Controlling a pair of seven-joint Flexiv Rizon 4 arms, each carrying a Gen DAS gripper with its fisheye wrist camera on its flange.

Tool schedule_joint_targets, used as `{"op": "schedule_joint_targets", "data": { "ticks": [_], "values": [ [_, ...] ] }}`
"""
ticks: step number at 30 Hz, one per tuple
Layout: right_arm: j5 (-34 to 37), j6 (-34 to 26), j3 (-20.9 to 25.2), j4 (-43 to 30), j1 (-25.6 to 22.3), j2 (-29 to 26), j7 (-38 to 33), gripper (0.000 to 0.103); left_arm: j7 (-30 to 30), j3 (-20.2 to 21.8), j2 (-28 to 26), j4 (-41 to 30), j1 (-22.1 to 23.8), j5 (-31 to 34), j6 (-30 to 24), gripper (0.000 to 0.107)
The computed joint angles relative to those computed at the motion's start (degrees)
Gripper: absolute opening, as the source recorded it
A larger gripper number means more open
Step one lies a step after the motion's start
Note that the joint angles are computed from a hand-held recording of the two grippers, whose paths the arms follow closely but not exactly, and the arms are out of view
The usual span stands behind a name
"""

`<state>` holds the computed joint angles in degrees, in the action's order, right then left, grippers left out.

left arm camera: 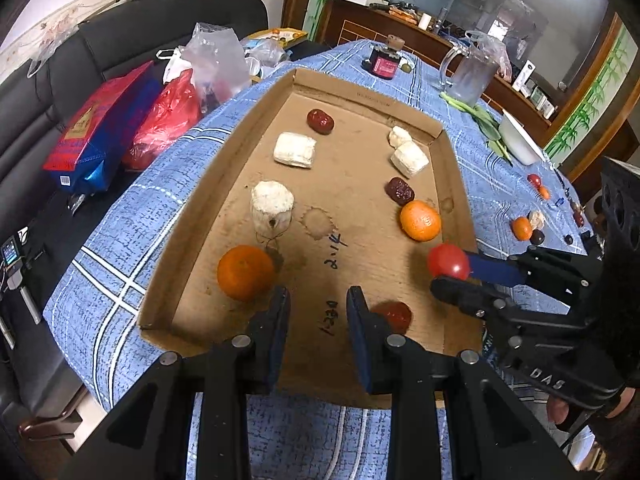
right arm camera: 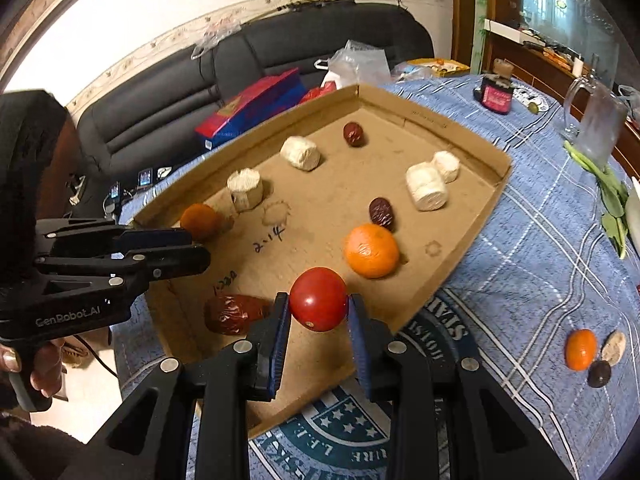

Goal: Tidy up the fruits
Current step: 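Carry the tomato and date to the tray and open the left tool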

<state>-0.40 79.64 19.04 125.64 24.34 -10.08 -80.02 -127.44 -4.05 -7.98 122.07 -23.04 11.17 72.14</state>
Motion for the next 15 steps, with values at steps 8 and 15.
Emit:
{"op": "schedule_joint_targets", "data": {
  "ticks": [8, 15],
  "values": [
    [-1.87, -1.94, -0.64, -1.09, 0.73, -2.09, 0.79, 0.032, 1.49, -0.07, -1.64, -0.95, -0.05, -1.16, -0.62, 0.028],
    [-4.66, -2.49, -1.57, -0.89, 1.35, -2.04, 2.73, 0.032, 0.67, 0.59, -1.8, -2.09, -0.79, 0.7, -1.9, 0.03]
  ]
}}
